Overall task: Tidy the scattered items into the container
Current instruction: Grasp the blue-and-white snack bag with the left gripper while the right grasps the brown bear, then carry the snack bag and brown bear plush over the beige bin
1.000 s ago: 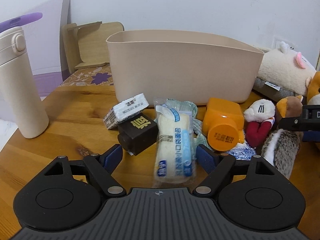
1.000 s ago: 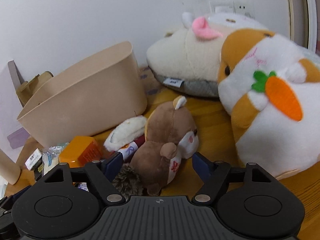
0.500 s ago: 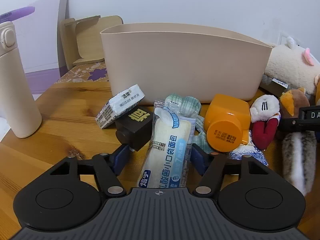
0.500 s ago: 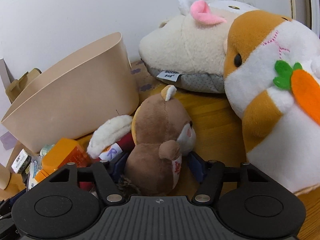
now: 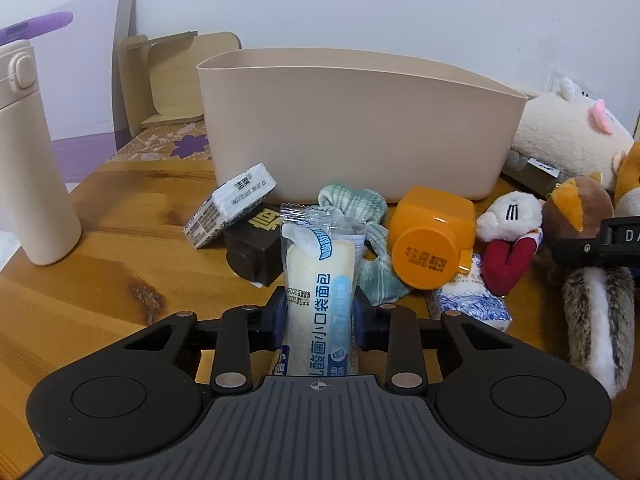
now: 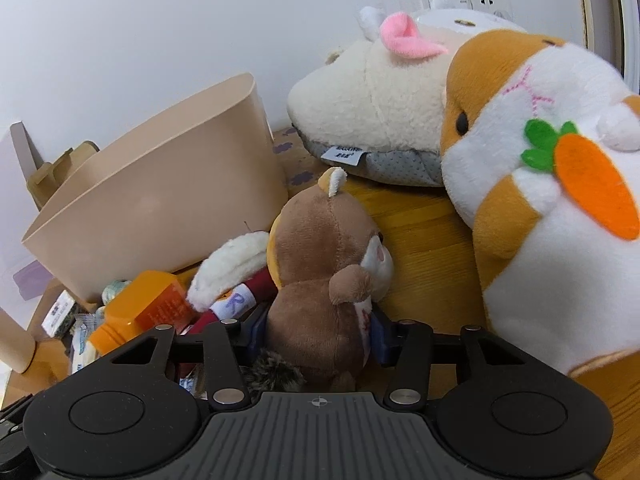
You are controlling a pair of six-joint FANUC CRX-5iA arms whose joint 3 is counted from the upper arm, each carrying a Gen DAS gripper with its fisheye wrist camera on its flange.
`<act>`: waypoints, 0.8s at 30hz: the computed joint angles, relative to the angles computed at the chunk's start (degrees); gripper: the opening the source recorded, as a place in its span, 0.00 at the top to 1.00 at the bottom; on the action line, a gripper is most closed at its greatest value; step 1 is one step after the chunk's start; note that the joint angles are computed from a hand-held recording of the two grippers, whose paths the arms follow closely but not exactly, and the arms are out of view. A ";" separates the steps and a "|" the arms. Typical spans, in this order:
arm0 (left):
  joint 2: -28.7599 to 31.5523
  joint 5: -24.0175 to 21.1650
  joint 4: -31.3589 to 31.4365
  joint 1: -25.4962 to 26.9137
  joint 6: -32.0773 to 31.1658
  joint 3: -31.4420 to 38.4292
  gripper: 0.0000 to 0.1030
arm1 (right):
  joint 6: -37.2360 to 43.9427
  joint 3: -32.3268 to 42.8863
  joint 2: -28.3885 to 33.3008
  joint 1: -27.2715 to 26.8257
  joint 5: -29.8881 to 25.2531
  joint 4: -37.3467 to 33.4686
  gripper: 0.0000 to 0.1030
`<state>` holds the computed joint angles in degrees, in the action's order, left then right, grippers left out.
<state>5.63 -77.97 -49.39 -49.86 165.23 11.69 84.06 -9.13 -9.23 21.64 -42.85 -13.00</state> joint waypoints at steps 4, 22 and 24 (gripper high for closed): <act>-0.38 -0.19 -0.13 -0.70 1.46 -0.10 0.70 | 0.66 -0.94 -2.13 0.03 -0.23 -0.45 0.55; -4.58 -4.66 -3.85 -4.36 2.32 1.68 0.70 | 8.66 2.68 -7.36 -0.85 -3.39 -5.35 0.55; -4.79 -5.47 -5.13 -4.97 1.51 2.42 0.70 | 9.97 3.61 -7.73 -1.26 -4.25 -6.25 0.55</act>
<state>0.84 -83.44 -54.51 -54.83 166.74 14.11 94.03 -5.52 -16.96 20.38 -47.10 -19.25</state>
